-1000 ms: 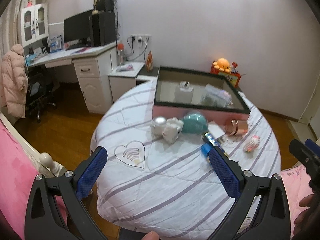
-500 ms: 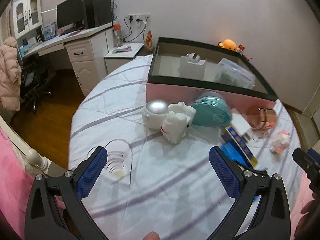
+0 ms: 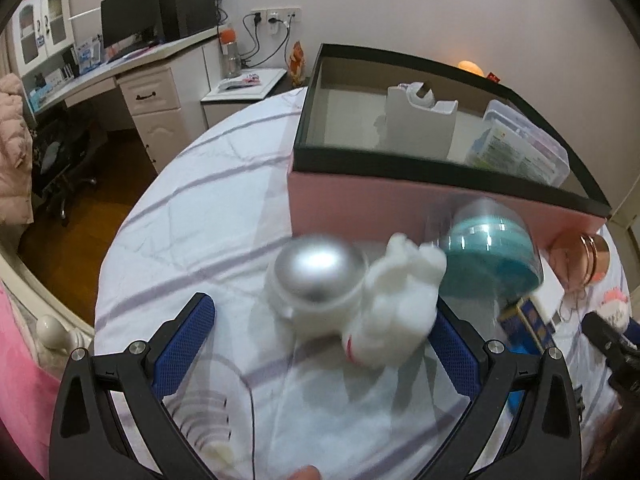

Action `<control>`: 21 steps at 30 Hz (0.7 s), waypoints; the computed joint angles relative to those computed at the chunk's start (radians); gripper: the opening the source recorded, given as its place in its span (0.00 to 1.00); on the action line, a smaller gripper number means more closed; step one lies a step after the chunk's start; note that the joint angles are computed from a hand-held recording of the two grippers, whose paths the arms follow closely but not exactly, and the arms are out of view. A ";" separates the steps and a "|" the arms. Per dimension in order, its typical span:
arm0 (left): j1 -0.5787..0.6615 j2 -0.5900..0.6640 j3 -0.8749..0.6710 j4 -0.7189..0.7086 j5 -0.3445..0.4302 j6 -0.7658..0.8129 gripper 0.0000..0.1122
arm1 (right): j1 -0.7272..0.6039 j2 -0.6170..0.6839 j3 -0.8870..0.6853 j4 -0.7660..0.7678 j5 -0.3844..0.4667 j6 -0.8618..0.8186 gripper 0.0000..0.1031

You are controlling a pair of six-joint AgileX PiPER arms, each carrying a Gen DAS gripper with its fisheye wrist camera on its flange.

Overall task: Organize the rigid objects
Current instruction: 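Grasp the astronaut figure with the left tool while the right tool grasps the white-pink block figure, then carry the astronaut and block figure over the pink box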

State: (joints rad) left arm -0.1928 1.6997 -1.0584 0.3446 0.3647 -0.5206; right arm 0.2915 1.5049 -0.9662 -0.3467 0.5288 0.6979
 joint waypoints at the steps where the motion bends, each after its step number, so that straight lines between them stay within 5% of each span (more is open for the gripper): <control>1: 0.001 0.009 -0.012 -0.009 0.002 0.012 0.91 | 0.007 0.008 -0.002 -0.019 0.000 0.018 0.99; 2: 0.007 0.022 -0.026 -0.051 0.008 0.057 0.91 | 0.013 0.014 -0.003 -0.032 0.001 0.028 0.94; 5: 0.015 0.014 -0.013 -0.093 -0.016 0.099 0.66 | 0.031 0.019 -0.006 -0.096 0.010 0.072 0.74; 9: 0.035 -0.019 0.022 -0.209 -0.040 0.208 0.65 | 0.037 0.003 0.005 -0.110 0.003 0.071 0.43; 21: 0.014 -0.170 0.123 -0.175 -0.029 0.163 0.65 | 0.064 -0.112 0.044 -0.009 -0.003 -0.009 0.43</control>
